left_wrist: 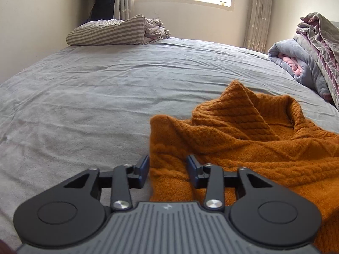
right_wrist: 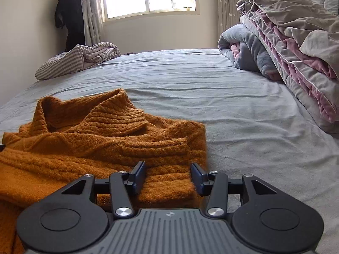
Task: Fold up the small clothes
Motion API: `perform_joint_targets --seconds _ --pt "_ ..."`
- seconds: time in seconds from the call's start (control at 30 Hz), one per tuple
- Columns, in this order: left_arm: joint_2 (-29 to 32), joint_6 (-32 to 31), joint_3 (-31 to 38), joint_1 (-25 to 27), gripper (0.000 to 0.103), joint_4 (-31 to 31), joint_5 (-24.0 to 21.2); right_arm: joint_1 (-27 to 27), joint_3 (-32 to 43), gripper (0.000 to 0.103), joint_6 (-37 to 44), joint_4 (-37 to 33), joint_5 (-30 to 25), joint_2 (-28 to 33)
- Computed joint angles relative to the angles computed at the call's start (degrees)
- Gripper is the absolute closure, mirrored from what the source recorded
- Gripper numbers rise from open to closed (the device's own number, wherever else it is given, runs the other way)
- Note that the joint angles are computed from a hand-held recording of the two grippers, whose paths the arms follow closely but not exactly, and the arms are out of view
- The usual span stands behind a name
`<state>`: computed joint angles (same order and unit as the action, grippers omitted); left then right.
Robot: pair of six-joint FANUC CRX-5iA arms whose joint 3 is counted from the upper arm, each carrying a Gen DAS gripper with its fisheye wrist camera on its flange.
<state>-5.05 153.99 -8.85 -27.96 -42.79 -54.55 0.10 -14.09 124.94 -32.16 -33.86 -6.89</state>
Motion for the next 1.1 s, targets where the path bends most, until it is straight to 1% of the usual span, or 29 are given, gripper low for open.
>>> perform_joint_targets --seconds 0.03,0.07,0.1,0.13,0.17,0.2,0.27,0.37,0.47,0.57,0.67,0.7,0.77,0.8,0.83,0.9,0.93,1.0,1.03,1.07,1.1 --pt "-1.0 0.2 -0.3 -0.7 0.033 0.4 -1.0 -0.7 -0.1 0.051 1.0 -0.6 -1.2 -1.0" --pt "-3.4 -0.7 -1.9 -0.7 0.027 2.5 -0.6 -1.8 -0.6 0.042 2.7 -1.8 -3.0 -2.6" --pt "-5.6 -1.8 -3.5 -0.5 0.026 4.6 0.0 -3.7 -0.6 0.033 5.1 -3.9 -5.8 -4.0" --pt "-7.3 -2.0 -4.5 -1.1 0.024 5.8 -0.2 -5.7 -0.2 0.029 7.4 -5.9 -8.8 -4.8" --pt "-9.1 -1.6 -5.3 -2.5 0.019 6.0 -1.4 -8.4 0.0 0.024 9.9 -8.2 -12.9 -6.0" --pt "-10.4 -0.6 -5.7 -4.5 0.016 5.3 -3.2 -10.5 0.1 0.020 11.4 -9.5 -15.9 -7.0" --pt "-12.9 2.0 -6.6 -9.0 0.009 3.6 -6.9 -14.6 -0.3 0.016 14.4 -11.5 -21.1 -9.2" --pt "-16.7 5.4 -8.3 -14.3 0.003 3.4 -11.0 -20.1 -1.2 0.012 16.5 -12.8 -27.1 -12.3" --pt "-20.4 9.1 -10.9 -18.5 0.001 4.4 -13.2 -26.7 -1.2 0.010 19.3 -14.9 -33.6 -13.5" --pt "-24.5 11.9 -14.5 -20.2 0.001 6.8 -13.3 -32.5 -1.0 0.009 20.6 -16.5 -38.9 -13.3" --pt "-28.6 14.1 -18.5 -19.2 0.002 10.9 -11.7 -37.7 -0.5 0.009 21.2 -17.7 -43.9 -11.6" --pt "-30.2 13.9 -20.2 -18.1 0.002 13.1 -10.3 -38.6 -0.6 0.009 21.2 -17.6 -44.8 -11.2" --pt "-34.0 11.4 -24.1 -14.7 0.005 18.6 -6.3 -39.5 -1.3 0.009 21.0 -17.0 -45.4 -11.1" --pt "-35.3 10.9 -25.3 -14.1 0.006 19.7 -5.2 -40.1 -1.5 0.009 21.0 -16.7 -46.1 -10.9" --pt "-36.2 11.8 -26.1 -15.1 0.008 19.5 -4.5 -40.5 -1.7 0.009 20.9 -16.6 -46.6 -10.6" --pt "-37.9 11.2 -27.5 -15.1 0.011 20.7 -3.3 -42.0 -1.7 0.010 21.0 -16.9 -48.6 -9.6" --pt "-38.9 10.0 -28.4 -14.2 0.013 22.1 -2.4 -42.4 -1.8 0.010 20.7 -17.1 -49.3 -9.2" --pt "-42.0 6.0 -31.4 -10.8 0.017 27.3 0.9 -43.1 -1.9 0.011 20.4 -17.3 -50.6 -8.4" --pt "-43.8 2.8 -33.4 -8.3 0.019 31.2 2.9 -43.2 -2.1 0.011 20.4 -17.4 -50.7 -8.3" --pt "-46.1 -2.0 -36.3 -4.9 0.022 36.9 5.4 -43.4 -2.5 0.011 20.8 -17.4 -50.8 -8.3" --pt "-47.7 -5.5 -38.6 -2.6 0.023 41.2 6.9 -43.8 -2.8 0.013 21.5 -17.6 -50.9 -8.5"
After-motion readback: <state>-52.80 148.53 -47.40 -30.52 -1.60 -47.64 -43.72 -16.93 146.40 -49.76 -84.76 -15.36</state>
